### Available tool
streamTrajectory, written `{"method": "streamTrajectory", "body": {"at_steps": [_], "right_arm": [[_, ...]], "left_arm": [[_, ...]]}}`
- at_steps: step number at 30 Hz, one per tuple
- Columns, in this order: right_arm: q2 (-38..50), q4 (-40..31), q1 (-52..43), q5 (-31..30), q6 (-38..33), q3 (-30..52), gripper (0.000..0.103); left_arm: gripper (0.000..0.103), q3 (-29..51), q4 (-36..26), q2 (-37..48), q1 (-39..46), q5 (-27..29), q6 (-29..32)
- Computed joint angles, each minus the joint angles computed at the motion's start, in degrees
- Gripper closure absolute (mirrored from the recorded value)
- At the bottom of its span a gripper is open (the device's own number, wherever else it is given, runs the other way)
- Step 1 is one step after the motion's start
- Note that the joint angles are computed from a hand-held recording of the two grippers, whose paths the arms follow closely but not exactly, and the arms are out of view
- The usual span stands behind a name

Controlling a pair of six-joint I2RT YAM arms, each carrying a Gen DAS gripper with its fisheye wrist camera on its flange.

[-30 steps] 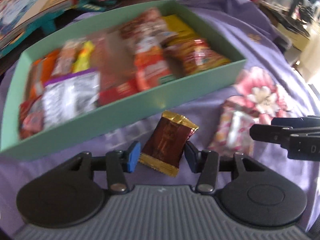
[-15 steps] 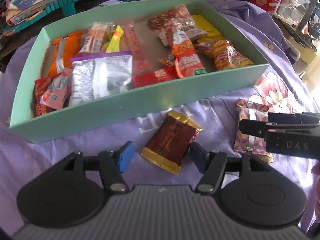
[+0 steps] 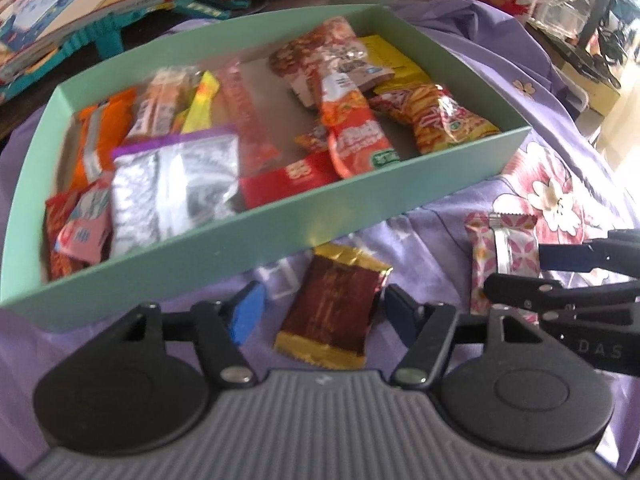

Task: Organize snacks
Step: 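Grasp the pink-patterned candy with the right tool while the left tool grasps the brown-gold chocolate, then carry both candies into the green box and open both tools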

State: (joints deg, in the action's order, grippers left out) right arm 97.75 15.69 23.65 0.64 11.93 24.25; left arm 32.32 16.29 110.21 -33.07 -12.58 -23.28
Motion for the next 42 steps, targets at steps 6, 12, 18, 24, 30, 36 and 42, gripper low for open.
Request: {"method": "streamTrajectory", "body": {"at_steps": [6,12,18,24,30,36,42], "right_arm": [[2.0,-0.2,1.1,-0.4,1.2,2.0,0.031],[3.3,2.3,7.1,7.6,0.6,1.0,0.041],[-2.1,-1.0,4.7,4.2,0.6,-1.4,0.049],[-12.4,-5.6,3.5,3.4,0.1,-4.4,0.049],[-24.0,-14.0,1.6,1.5,-2.4,-2.1,0.049],[-21.1,-16.3,-0.2,-1.0,-4.4,7.8,0.049],[-10.0,-16.7,-1.3,-3.3,-4.9,21.6,0.049]], "left_arm": [[0.067,0.2,-2.2,-1.2,-1.3,-0.8,-1.5],[0.067,-4.9,-2.9,-5.9,0.7,0.1,-4.1],[0.067,-7.9,-4.0,-10.8,1.6,2.6,-6.6],[0.067,-10.3,-8.1,-19.2,-1.2,1.3,-8.5],[0.067,-11.0,-16.6,-33.9,-1.2,-1.0,-7.9],[0.067,-4.9,-21.0,-37.2,5.1,-2.6,-2.1],[0.067,4.2,-18.4,-26.3,12.4,2.2,1.0]]}}
